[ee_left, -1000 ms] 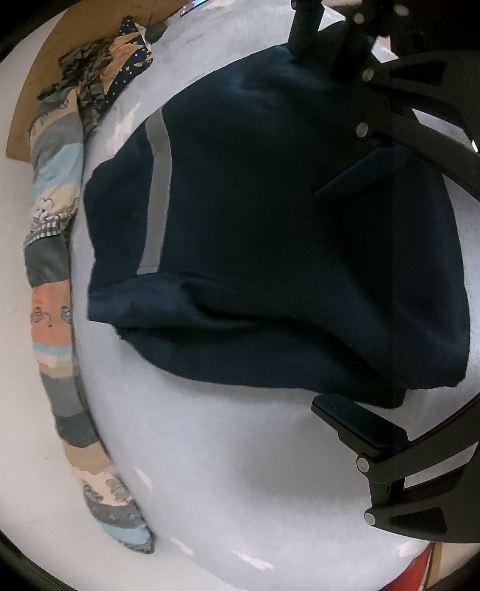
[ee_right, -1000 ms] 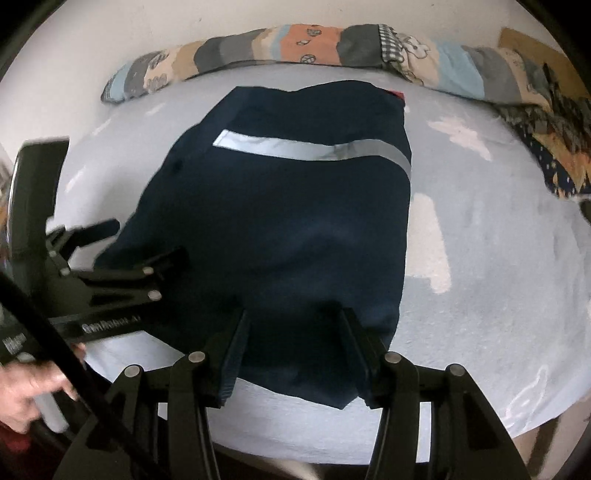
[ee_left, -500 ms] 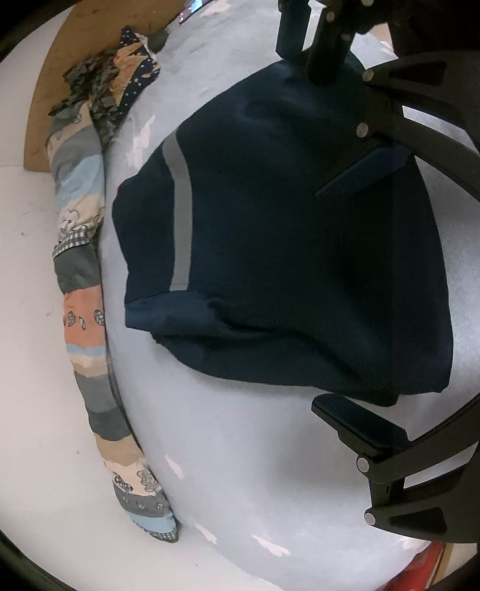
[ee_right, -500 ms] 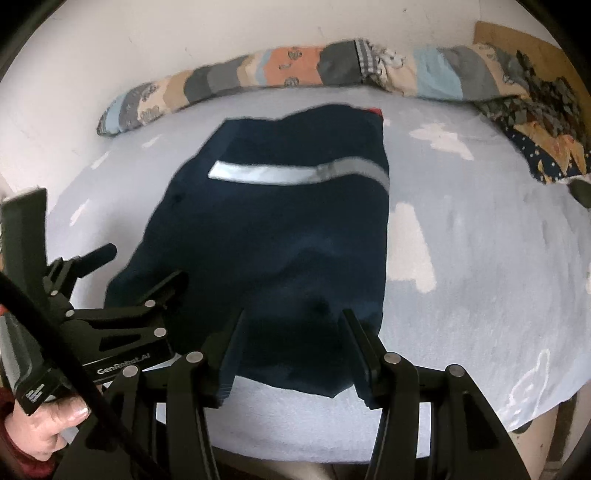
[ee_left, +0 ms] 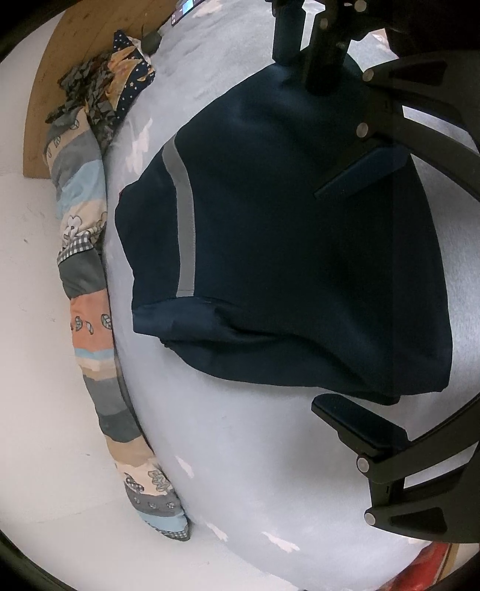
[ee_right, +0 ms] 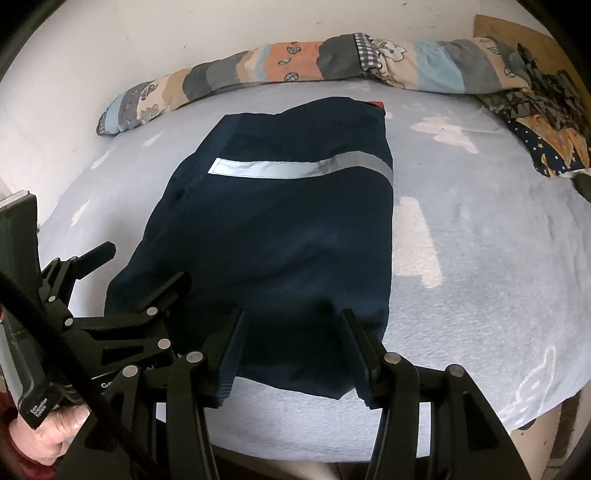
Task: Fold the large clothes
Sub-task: 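Smooth the folded jacket flat with both tools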
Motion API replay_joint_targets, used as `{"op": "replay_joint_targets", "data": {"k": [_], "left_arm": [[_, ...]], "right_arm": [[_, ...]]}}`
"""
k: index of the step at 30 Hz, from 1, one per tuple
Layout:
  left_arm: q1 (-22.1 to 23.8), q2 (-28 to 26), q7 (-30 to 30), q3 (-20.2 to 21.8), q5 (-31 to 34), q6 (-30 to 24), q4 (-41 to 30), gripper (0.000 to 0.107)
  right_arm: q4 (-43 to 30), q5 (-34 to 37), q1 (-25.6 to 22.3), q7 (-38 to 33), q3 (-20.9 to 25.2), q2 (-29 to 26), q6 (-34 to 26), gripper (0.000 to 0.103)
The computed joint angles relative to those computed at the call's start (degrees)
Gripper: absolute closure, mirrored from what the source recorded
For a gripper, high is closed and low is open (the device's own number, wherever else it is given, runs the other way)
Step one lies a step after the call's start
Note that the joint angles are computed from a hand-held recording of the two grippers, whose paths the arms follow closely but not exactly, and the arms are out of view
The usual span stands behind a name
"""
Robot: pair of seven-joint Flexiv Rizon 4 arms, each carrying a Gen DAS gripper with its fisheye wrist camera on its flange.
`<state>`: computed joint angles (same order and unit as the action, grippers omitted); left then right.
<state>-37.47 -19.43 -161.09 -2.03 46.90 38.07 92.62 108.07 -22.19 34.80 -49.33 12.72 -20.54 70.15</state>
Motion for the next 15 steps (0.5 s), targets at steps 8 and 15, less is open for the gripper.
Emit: {"op": "replay_joint_targets", "data": {"k": [8, 15], "left_arm": [[0.3, -0.2, 0.8, -0.2, -1.0, -0.4, -0.1, 0.004], [1.0, 1.1, -0.1, 0.1, -3.8, 1.1, 2.7, 0.004]], "right_arm": [[-0.2, -0.4, 0.4, 0.5, -0.3, -0.1, -1.1, 0.047], [5.3, -6.2, 1.9, 8.1, -4.4, 3.3, 4.8, 0.047]]}}
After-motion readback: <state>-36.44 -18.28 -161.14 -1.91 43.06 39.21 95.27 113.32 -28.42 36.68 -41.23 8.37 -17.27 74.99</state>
